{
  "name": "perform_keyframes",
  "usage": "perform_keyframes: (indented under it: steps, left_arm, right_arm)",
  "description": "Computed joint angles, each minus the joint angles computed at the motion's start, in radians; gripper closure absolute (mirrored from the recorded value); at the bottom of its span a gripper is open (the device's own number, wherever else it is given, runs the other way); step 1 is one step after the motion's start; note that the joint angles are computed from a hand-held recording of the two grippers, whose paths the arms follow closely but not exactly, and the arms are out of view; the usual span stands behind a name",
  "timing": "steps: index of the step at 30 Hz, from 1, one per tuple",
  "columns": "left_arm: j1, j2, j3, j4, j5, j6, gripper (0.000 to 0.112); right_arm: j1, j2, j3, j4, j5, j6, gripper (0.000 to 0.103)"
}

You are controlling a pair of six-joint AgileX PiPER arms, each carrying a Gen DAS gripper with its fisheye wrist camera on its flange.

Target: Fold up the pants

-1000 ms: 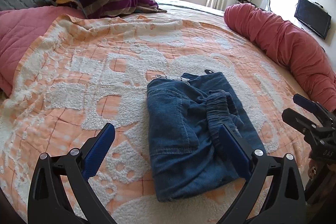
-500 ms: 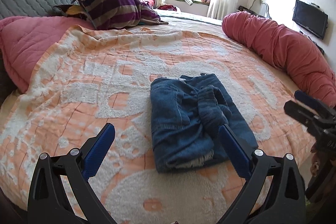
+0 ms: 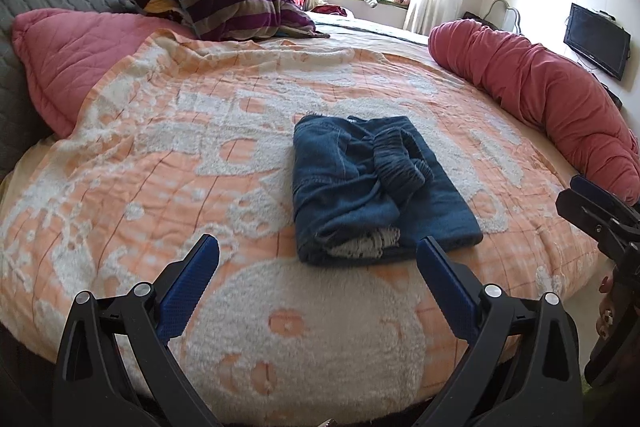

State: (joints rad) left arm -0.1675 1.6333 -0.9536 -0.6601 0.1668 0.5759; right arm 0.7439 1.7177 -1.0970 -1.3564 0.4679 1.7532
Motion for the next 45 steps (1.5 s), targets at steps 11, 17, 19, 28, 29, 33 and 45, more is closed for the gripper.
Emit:
perform_keyframes:
  steps: [11,17,19,28,29,33,45]
  left_arm:
    - [0.010,-0.004,0.069,-0.029,-0.003,0.031,0.014]
    - [0.013,0.054,0.040,-0.007,0.013,0.021,0.014]
    - [0.013,0.072,0.031,-0.019,0.019,0.039,0.014]
    - [0.012,0.102,0.004,0.027,0.039,-0.009,0.014]
    - [0.012,0.102,0.004,0.027,0.038,-0.009,0.014]
    - [0.013,0.101,0.004,0.026,0.040,-0.009,0.014]
    - [0.014,0.094,0.006,0.050,0.042,-0.038,0.014]
  right_arm:
    - [0.026,-0.006,0.068,0.022,0.014,0.033,0.009]
    - [0.008,0.042,0.055,0.105,-0.001,-0.020,0.009]
    - [0.003,0.053,0.053,0.104,-0.007,-0.013,0.009]
    - [-0.008,0.077,0.042,0.095,-0.026,-0.008,0.009]
    - [-0.008,0.078,0.041,0.096,-0.027,-0.009,0.009]
    - [-0.007,0.078,0.040,0.088,-0.025,-0.003,0.009]
    - [0.003,0.076,0.034,0.085,-0.006,-0.002,0.009]
